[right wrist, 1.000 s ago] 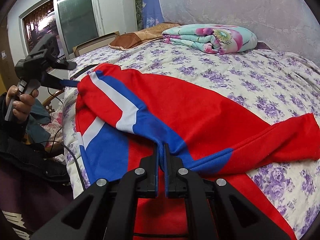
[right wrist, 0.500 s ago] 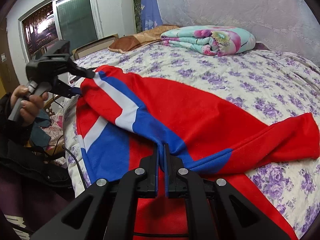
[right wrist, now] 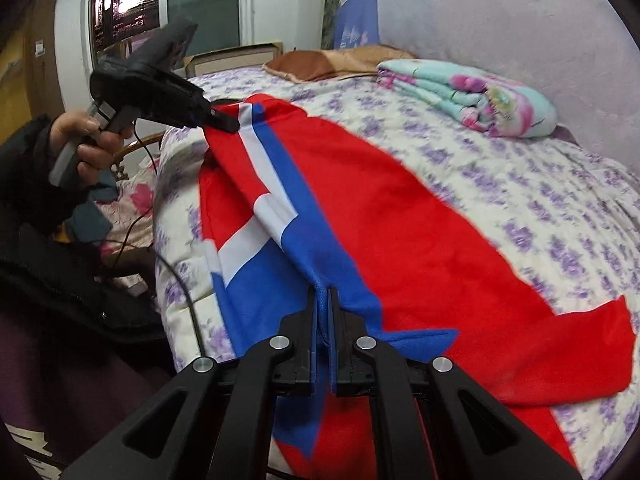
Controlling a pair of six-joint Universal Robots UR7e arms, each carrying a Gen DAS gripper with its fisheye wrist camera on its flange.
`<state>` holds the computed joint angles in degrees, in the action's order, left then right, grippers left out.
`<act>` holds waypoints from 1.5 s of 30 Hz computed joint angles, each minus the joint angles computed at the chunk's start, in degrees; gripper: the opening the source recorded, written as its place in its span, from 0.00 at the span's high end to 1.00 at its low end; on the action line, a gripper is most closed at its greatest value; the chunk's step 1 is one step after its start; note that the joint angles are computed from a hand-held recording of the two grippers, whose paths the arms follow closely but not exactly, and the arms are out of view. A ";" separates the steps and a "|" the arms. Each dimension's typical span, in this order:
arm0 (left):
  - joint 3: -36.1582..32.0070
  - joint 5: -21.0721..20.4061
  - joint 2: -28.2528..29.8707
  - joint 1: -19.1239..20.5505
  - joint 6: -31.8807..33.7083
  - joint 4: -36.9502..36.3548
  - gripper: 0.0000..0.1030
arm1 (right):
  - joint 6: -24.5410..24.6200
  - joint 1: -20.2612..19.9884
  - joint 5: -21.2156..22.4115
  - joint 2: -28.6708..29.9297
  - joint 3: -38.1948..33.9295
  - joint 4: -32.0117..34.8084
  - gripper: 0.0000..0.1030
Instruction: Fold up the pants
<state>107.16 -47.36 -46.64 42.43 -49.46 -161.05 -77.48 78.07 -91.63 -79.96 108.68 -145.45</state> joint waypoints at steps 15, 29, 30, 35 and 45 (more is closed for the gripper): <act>0.99 1.19 0.11 -1.74 -0.84 4.31 0.62 | -1.58 -0.06 -1.66 -1.91 2.50 0.36 0.53; -8.43 -3.44 9.01 -6.72 20.94 0.85 0.30 | 47.16 -1.40 -9.96 4.49 -23.30 -3.83 0.13; -9.95 -5.30 10.37 -5.95 21.54 1.02 0.30 | 47.37 -0.68 -13.03 7.00 -25.47 -4.40 0.13; -15.31 -13.35 15.81 -3.67 23.91 2.00 0.30 | 39.17 4.23 -30.83 20.85 -33.54 -12.30 0.20; -14.97 -16.35 16.62 -3.29 26.16 1.31 0.30 | 37.09 0.59 -18.15 10.67 -24.29 -14.45 0.88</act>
